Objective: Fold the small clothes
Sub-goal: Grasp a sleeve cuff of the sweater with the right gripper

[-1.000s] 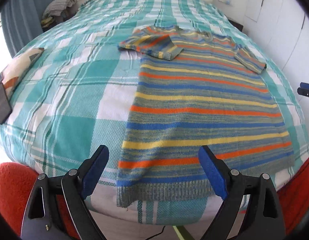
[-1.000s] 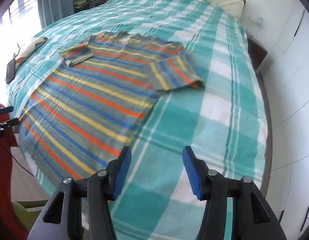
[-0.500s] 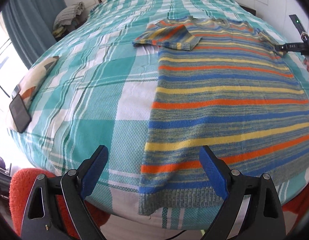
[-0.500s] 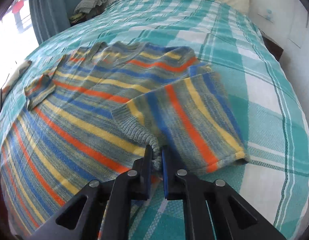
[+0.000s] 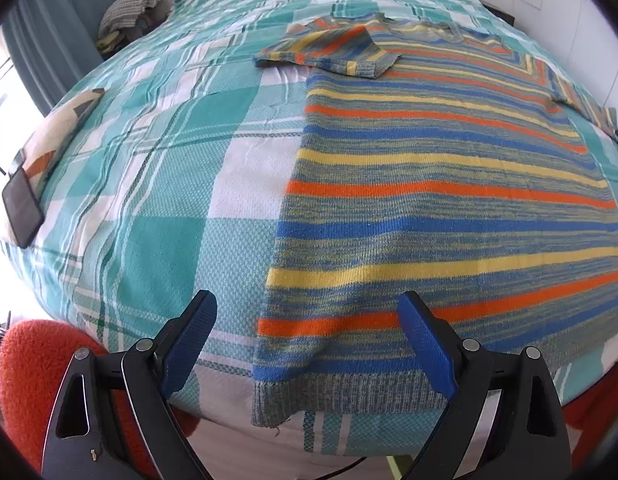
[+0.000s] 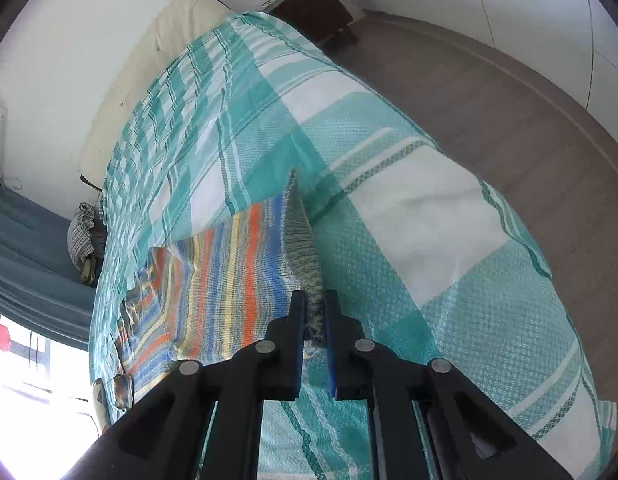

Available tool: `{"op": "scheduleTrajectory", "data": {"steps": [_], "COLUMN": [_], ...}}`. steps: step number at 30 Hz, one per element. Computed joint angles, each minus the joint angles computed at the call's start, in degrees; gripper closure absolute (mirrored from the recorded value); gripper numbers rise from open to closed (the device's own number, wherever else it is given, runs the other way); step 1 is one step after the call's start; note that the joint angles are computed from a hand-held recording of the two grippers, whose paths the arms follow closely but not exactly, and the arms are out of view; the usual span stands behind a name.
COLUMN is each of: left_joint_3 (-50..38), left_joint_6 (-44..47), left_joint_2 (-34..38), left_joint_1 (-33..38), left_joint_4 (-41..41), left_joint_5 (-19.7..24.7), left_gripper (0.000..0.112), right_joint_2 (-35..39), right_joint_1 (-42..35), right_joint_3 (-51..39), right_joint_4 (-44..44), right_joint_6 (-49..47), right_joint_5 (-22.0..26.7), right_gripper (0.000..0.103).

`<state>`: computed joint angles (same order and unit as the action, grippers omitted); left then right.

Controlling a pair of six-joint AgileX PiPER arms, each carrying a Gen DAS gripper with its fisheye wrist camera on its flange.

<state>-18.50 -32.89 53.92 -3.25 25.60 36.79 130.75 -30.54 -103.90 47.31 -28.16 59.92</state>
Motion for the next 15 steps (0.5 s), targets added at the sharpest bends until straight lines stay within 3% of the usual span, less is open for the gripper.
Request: {"op": "scheduleTrajectory", "data": {"steps": [2, 4, 7, 8, 10, 15], "left_joint_3": [0.3, 0.4, 0.4, 0.4, 0.7, 1.0], "left_joint_6": [-1.1, 0.0, 1.3, 1.2, 0.5, 1.5], "left_joint_2": [-0.3, -0.2, 0.8, 1.1, 1.3, 2.1], "left_joint_1": [-0.9, 0.0, 1.4, 1.4, 1.0, 1.9], "left_joint_4": [1.1, 0.3, -0.6, -0.5, 0.1, -0.2], "left_joint_5": [0.6, 0.3, -0.8, -1.0, -1.1, -1.9], "left_gripper": [0.019, 0.019, 0.019, 0.019, 0.019, 0.019], "right_joint_2": [-0.1, 0.3, -0.3, -0.4, -3.1, -6.9], "right_joint_1": [-0.9, -2.6, -2.6, -2.0, 0.3, 3.5], "right_joint_3": [3.5, 6.5, 8.7, 8.1, 8.7, 12.2], "right_joint_4": [4.6, 11.6, 15.1, 13.3, 4.6, -8.8], "right_joint_6": [-1.7, -4.1, -5.4, -4.7, -0.8, 6.0], "right_joint_5": [-1.4, -0.7, -2.0, -2.5, -8.0, -17.5], "right_gripper": [0.087, 0.068, 0.064, 0.065, 0.100, 0.101]}}
